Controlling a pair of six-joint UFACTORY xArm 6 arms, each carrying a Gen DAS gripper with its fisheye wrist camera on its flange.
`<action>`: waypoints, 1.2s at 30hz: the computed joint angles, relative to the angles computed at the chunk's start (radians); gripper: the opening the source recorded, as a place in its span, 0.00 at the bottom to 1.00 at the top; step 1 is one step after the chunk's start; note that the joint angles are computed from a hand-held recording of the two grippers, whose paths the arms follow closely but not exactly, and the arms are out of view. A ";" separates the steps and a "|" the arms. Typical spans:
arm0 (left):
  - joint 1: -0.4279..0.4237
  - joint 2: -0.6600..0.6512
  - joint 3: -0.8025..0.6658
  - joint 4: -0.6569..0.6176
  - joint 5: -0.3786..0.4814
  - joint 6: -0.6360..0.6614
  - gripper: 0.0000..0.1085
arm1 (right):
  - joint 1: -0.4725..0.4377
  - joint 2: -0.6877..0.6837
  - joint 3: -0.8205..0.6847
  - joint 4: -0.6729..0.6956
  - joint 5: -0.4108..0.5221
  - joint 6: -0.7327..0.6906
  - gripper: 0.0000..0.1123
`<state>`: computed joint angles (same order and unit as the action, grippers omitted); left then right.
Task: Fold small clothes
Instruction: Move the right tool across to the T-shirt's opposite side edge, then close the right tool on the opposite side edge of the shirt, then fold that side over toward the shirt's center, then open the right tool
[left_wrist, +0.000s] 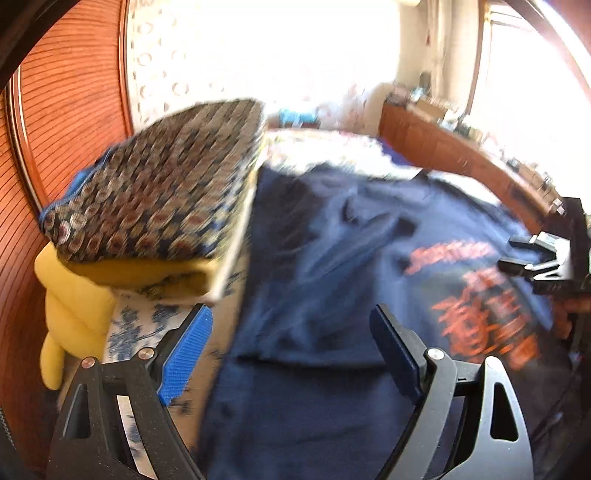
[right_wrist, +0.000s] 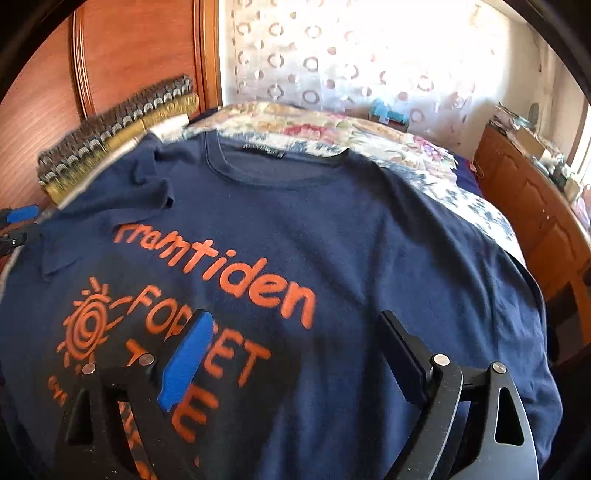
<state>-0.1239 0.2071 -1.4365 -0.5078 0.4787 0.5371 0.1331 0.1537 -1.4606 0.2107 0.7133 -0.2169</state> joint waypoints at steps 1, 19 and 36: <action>-0.011 -0.014 0.012 -0.033 -0.013 0.023 0.81 | -0.014 -0.032 0.033 0.048 0.001 -0.009 0.73; -0.199 -0.027 0.054 -0.118 -0.127 0.094 0.81 | -0.337 -0.346 0.391 0.048 -0.054 0.080 0.68; -0.209 -0.063 0.083 -0.222 -0.077 0.187 0.81 | -0.305 -0.240 0.224 -0.063 -0.059 0.043 0.10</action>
<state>-0.3333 0.1446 -1.3537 -0.7293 0.4018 0.7239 -0.1719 -0.0865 -1.2368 0.1472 0.6547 -0.1736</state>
